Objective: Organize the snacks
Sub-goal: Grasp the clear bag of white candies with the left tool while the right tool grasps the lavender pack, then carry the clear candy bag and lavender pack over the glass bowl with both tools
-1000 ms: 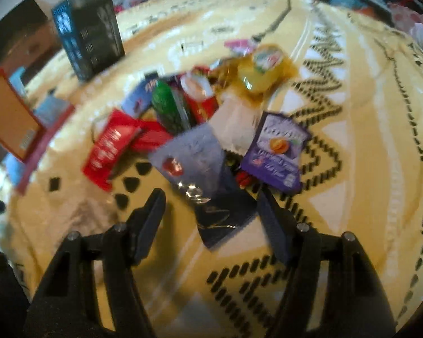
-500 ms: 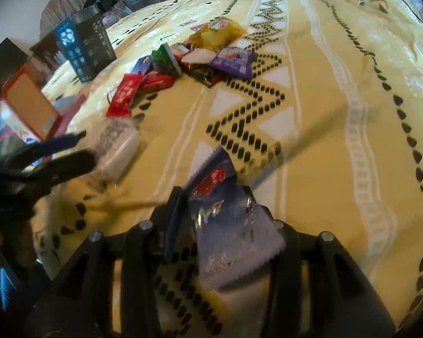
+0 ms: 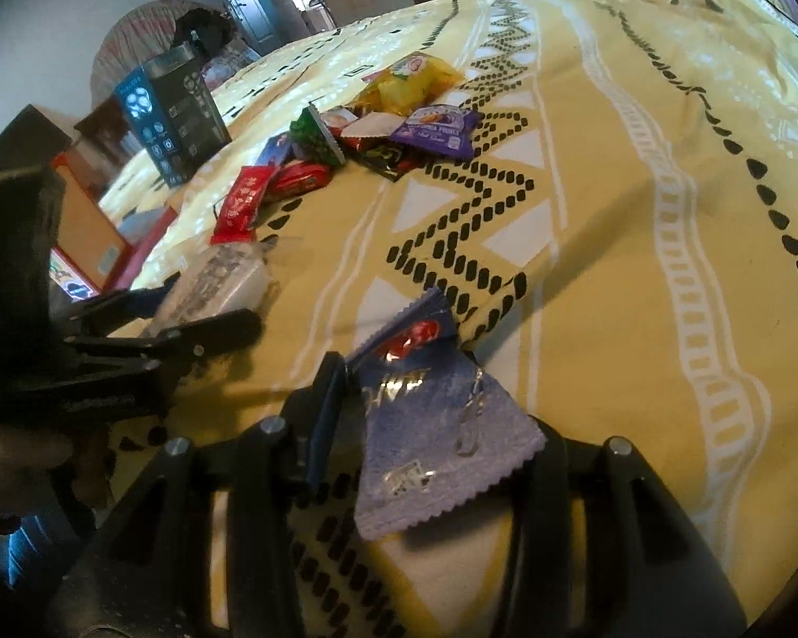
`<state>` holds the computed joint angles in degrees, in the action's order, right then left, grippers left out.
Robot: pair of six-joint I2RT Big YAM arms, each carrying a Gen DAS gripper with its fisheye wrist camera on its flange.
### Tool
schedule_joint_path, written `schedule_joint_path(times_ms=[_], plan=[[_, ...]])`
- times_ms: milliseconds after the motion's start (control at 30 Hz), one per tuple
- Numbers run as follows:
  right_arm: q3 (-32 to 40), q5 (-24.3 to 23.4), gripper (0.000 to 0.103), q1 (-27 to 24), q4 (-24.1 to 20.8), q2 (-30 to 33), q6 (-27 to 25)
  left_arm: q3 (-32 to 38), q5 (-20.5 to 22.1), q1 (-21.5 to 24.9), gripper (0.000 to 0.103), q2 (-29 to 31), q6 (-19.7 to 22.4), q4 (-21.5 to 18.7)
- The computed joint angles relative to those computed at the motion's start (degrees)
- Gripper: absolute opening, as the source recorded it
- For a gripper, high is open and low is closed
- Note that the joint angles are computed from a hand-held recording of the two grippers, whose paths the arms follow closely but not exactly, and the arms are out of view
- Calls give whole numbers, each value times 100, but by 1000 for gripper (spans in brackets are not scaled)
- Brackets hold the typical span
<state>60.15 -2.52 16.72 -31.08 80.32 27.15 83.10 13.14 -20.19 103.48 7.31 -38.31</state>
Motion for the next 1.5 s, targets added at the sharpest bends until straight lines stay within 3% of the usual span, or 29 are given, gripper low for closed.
schedule_joint_path(times_ms=[133, 467, 633, 867, 1233, 1500], plan=[[-2, 164, 34, 36, -43, -82, 58, -221, 128, -17, 79, -314, 89, 201], [342, 588, 33, 231, -256, -451, -58, -442, 462, 201, 79, -1376, 103, 530], [783, 746, 33, 379, -397, -437, -168, -562, 651, 518, 79, -1942, 129, 809], [1805, 801, 33, 688, -549, -65, -412, -298, 571, 1229, 79, -2227, -79, 724], [4378, 184, 33, 1283, -908, 1353, -702, 803, 436, 2849, 79, -1807, -500, 479], [7525, -563, 33, 1692, -2017, 3181, -777, 1882, 475, 3932, 79, -1013, -746, 111]])
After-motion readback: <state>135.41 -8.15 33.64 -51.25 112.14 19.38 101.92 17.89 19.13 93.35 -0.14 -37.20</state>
